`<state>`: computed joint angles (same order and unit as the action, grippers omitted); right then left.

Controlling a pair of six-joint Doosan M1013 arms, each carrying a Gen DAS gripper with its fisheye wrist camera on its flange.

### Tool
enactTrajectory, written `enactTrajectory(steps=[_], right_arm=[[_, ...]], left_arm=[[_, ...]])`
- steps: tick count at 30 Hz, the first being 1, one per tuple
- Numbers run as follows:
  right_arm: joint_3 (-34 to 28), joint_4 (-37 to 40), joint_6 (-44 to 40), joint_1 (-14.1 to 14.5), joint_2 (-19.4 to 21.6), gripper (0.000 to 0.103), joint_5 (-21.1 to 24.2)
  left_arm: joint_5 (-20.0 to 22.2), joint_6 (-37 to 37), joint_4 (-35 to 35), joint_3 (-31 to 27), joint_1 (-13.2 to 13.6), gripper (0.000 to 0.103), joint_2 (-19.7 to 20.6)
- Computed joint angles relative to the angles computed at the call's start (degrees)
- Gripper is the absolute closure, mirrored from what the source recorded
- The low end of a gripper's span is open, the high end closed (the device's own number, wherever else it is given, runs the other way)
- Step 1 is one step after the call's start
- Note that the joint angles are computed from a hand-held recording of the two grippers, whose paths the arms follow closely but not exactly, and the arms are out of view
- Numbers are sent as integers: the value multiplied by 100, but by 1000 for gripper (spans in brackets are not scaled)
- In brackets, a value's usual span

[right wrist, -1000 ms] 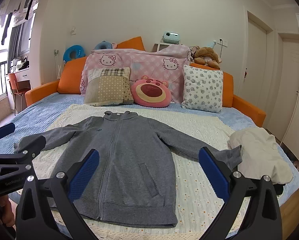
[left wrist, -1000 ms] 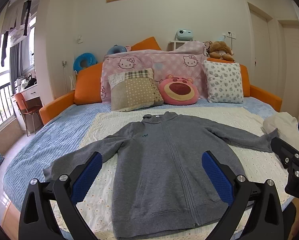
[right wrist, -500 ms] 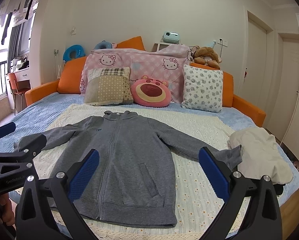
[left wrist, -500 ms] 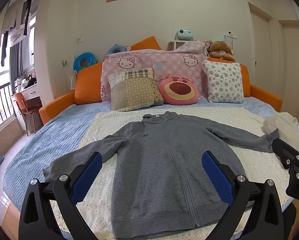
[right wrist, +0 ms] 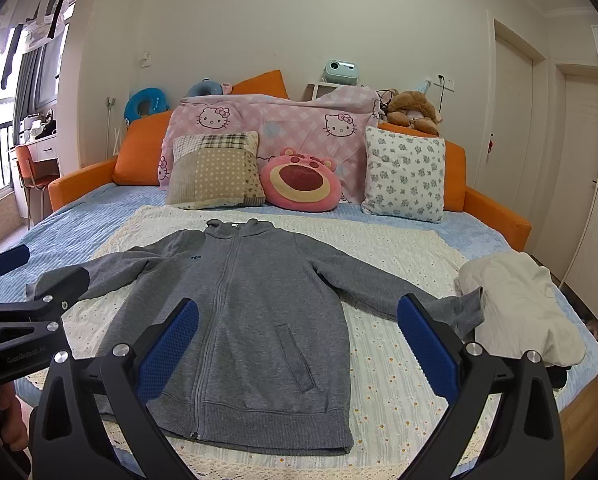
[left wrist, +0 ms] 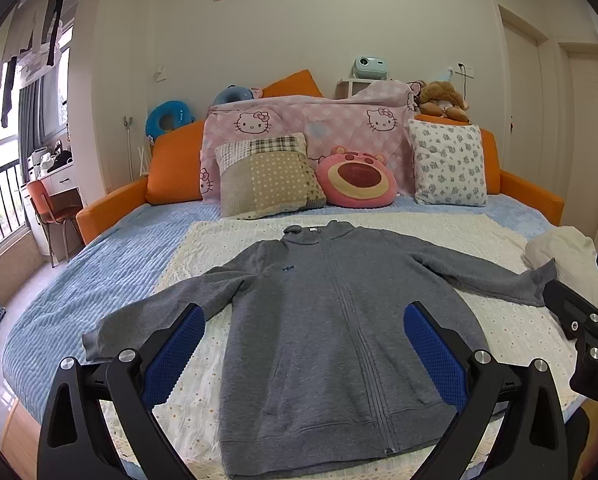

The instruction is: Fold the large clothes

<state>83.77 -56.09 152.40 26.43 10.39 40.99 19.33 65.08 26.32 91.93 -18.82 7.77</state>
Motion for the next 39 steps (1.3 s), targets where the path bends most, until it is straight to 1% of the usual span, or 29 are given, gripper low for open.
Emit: enactTrajectory(steps=[3,6,8,9,11,14,17,18,20,21,24,27,28,30,31,33,36,38,39], right_arm=[[29,35,-18,-24,-1,5,-70],[27,31,-28,-50,22,5,-59],[14,73,-48,-86,39,5,-69],[10,68,-31,-106,49,5,-54],[7,69,-12,-152,62,5,-53],[28,79,17,-233,68,5,-118],[100,-100,80,-333,58,5,-280],[124,-164,118,-362,54,5,-334],[184,-300,219,-462,37,5,-434],[204,-330,252,-519,29,5,-464],[206,-316,326,-751,40,5,-485],[220,-249,323,-996,56,5,-602],[227,-222,284,-1066,62,5,-678],[237,-212,189,-1205,91,5,-804],[221,-163,80,-1269,116,5,-845],[183,-77,-106,-1408,174,5,-916],[83,373,-555,-1646,271,5,-953],[-10,910,-1049,-1822,340,5,-975],[-42,1068,-1201,-1883,368,5,-968]], left_arm=[[87,-9,13,-10,-50,2,52],[172,151,-191,-80,-70,2,135],[237,98,-146,-164,-99,2,210],[266,-51,6,-202,-145,2,252],[321,4,-36,-301,-153,2,319],[409,219,-246,-487,-197,2,454],[512,470,-415,-687,-238,2,607],[517,641,-592,-772,-271,2,680],[573,1141,-1093,-980,-255,2,827],[652,1412,-1372,-1151,-273,2,947],[756,1604,-1587,-1594,-357,2,1267],[872,1736,-1821,-2063,-382,2,1597],[948,1895,-2110,-2338,-404,2,1795],[1055,2045,-2453,-2645,-410,2,2028],[1165,2090,-2614,-2907,-429,2,2219],[1477,1855,-2533,-3497,-501,2,2633],[1753,2134,-3038,-4146,-512,2,3119],[2188,2389,-3541,-4879,-518,2,3626],[2446,2427,-3645,-5202,-516,2,3827]])
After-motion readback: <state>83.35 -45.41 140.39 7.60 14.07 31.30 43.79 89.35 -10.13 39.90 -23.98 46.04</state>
